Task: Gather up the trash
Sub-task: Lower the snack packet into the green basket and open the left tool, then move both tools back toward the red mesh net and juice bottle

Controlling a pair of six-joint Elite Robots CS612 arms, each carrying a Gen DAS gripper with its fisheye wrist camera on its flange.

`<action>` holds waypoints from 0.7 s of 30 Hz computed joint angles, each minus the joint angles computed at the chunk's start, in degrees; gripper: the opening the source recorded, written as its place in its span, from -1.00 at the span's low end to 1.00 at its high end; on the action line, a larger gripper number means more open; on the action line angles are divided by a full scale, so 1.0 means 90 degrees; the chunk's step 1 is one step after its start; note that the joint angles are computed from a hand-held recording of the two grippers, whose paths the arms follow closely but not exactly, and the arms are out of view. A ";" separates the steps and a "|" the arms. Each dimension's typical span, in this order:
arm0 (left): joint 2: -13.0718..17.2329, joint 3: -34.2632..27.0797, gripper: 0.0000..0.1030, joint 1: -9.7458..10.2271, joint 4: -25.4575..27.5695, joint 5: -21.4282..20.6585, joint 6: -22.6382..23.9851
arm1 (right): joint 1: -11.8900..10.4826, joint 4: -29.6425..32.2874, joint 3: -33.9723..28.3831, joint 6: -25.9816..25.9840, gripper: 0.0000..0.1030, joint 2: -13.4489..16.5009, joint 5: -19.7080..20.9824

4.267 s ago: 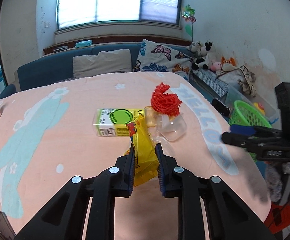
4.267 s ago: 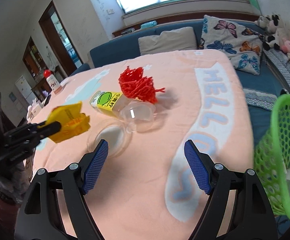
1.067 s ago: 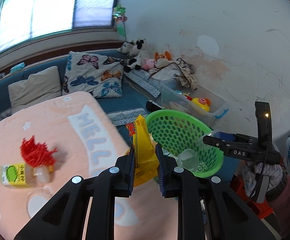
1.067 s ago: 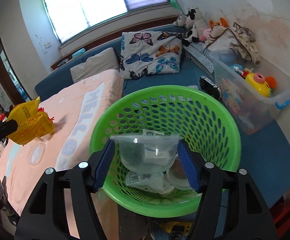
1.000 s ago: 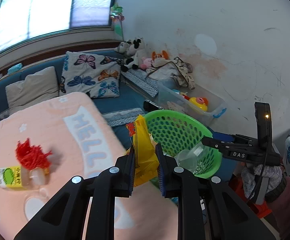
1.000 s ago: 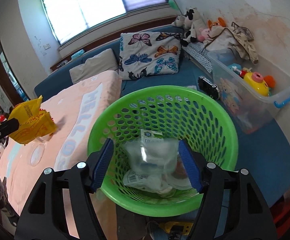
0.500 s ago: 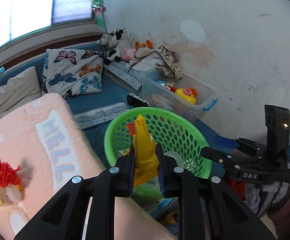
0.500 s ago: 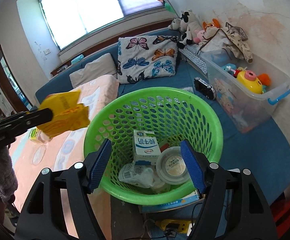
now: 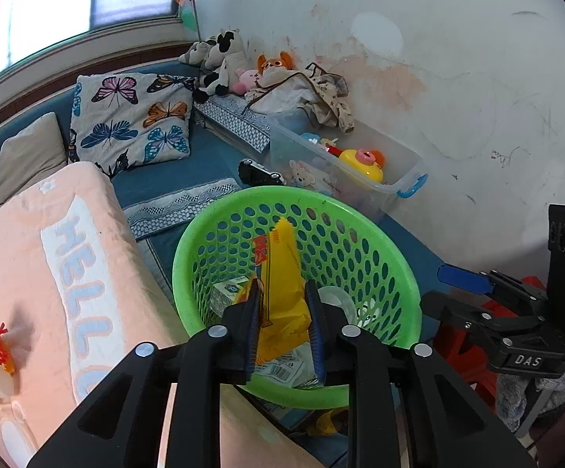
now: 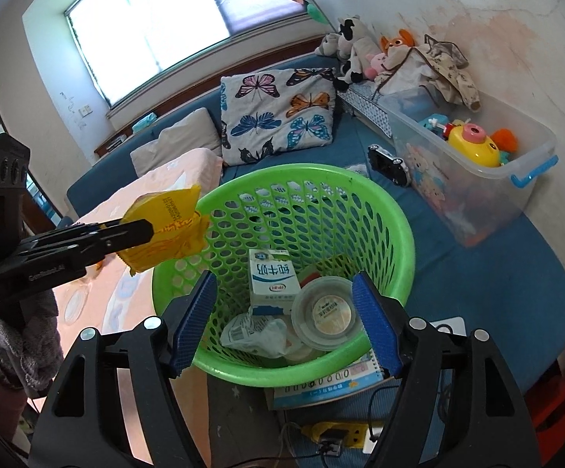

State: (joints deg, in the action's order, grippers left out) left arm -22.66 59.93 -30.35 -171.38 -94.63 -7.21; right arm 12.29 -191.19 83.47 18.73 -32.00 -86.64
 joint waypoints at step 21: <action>-0.0517 0.1175 0.04 0.0188 -0.0930 0.0378 -0.0384 | 0.0233 0.0105 -0.0338 -0.0345 0.42 0.0049 0.0223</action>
